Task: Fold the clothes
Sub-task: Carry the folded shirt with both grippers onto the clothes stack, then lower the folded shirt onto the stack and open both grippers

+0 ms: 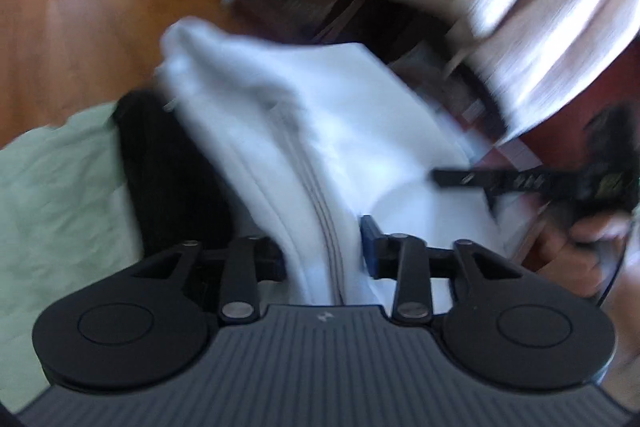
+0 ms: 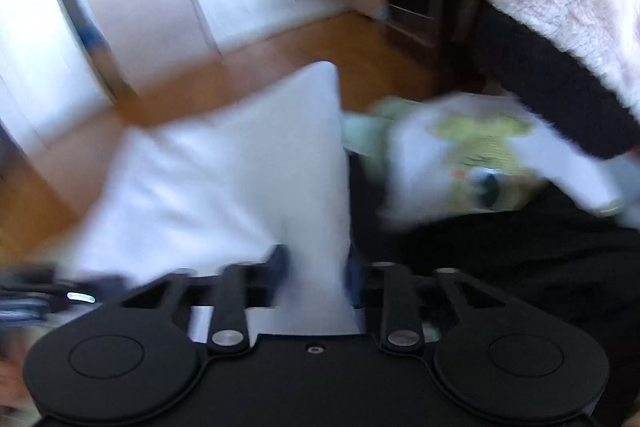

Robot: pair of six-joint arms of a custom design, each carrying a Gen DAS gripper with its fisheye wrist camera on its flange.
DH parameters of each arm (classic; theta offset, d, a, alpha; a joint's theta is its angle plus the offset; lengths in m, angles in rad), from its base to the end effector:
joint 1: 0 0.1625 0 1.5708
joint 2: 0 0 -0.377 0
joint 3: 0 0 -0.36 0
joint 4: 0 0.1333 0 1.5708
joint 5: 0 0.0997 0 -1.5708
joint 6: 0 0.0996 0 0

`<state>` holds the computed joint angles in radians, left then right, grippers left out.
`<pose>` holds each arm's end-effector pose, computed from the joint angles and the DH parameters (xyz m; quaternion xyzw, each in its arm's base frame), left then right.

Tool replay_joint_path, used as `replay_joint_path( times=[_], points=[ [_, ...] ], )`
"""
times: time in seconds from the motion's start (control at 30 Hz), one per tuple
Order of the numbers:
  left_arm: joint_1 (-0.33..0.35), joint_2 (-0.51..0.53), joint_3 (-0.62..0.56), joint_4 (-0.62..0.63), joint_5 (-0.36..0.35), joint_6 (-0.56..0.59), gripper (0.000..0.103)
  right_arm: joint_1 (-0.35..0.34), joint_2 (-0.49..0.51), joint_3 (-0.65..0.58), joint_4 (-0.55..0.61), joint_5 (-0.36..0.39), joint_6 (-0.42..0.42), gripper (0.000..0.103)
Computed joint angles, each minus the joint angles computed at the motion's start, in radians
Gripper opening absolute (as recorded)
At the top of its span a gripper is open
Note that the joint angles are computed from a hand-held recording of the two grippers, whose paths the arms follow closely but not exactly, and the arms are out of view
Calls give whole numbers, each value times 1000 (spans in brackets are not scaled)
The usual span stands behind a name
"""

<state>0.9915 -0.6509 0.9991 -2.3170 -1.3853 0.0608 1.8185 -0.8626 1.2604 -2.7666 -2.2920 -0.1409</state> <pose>-0.2936 -0.7259 0.2165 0.2897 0.9322 -0.2135 0.0373 0.2372 -0.6623 0.3285 0.0320 -0.8724 0.3803 0.3053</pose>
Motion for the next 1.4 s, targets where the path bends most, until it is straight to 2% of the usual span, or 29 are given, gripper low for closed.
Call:
replay_joint_path(
  times=[0.03, 0.07, 0.1, 0.17, 0.23, 0.3, 0.33, 0.37, 0.4, 0.47, 0.5, 0.53, 0.57, 0.6, 0.67, 0.73, 0.8, 0.83, 0.87, 0.93, 1.0, 1.1, 1.2, 1.3, 1.33, 1.4],
  points=[
    [-11, -17, 48, -32, 46, 30, 45, -3, 18, -6, -17, -50, -7, 65],
    [-26, -43, 107, -89, 87, 78, 45, -9, 35, -10, -38, -90, -18, 65],
    [-47, -70, 167, -159, 144, 134, 46, -8, 36, 3, -93, -88, -15, 64],
    [-85, -112, 265, -301, 230, 246, 46, 16, 78, -6, -286, -140, -100, 64],
    [-94, -126, 285, -401, 193, 300, 46, 34, 115, -20, -461, -127, -246, 64],
    [-71, -93, 201, -388, 61, 289, 46, 28, 96, 4, -480, -28, -311, 60],
    [-60, -75, 139, -343, -9, 275, 46, 26, 92, 1, -444, -5, -325, 57],
    [-53, -32, 41, -256, -41, 280, 46, 24, 89, -5, -405, 19, -338, 54],
    [-52, 26, -64, -168, -31, 263, 47, 22, 87, -12, -368, 42, -354, 54],
    [-51, 150, -273, -10, 65, 220, 45, 17, 102, -25, -363, 71, -422, 54],
    [-45, 213, -378, 63, 109, 191, 45, 9, 118, -63, -313, 82, -413, 54],
    [-38, 279, -482, 121, 152, 163, 41, 8, 145, -115, -250, 58, -381, 54],
    [-32, 321, -547, 153, 185, 137, 32, 8, 172, -170, -183, 35, -348, 54],
    [-25, 332, -571, 186, 192, 124, 33, 9, 178, -189, -129, 16, -323, 52],
    [-16, 305, -503, 146, 216, 105, 32, 8, 182, -183, -125, -23, -316, 47],
    [-25, 243, -365, 46, 242, 158, 33, 21, 164, -124, -173, -56, -315, 47],
    [-34, 216, -287, -32, 282, 200, 35, 51, 123, -26, -227, -100, -328, 52],
    [-36, 211, -270, -54, 296, 215, 37, 60, 98, 29, -240, -116, -335, 55],
    [-35, 203, -254, -65, 298, 219, 42, 62, 91, 56, -261, -125, -383, 60],
    [-22, 200, -270, -30, 269, 188, 42, 66, 88, 105, -321, -152, -479, 61],
    [-6, 210, -315, 20, 238, 156, 42, 65, 85, 142, -378, -144, -477, 62],
    [-4, 211, -308, 4, 260, 181, 42, 37, 67, 168, -412, -74, -422, 63],
    [-13, 169, -238, -31, 269, 174, 43, 14, 34, 193, -409, -18, -357, 64],
    [-22, 93, -134, -51, 254, 159, 46, 28, 20, 196, -348, -62, -304, 64],
    [-29, 72, -103, -61, 264, 152, 47, 40, 24, 192, -336, -99, -282, 64],
    [-50, 20, -17, -99, 309, 140, 57, 74, 31, 192, -301, -193, -213, 73]
  ],
)
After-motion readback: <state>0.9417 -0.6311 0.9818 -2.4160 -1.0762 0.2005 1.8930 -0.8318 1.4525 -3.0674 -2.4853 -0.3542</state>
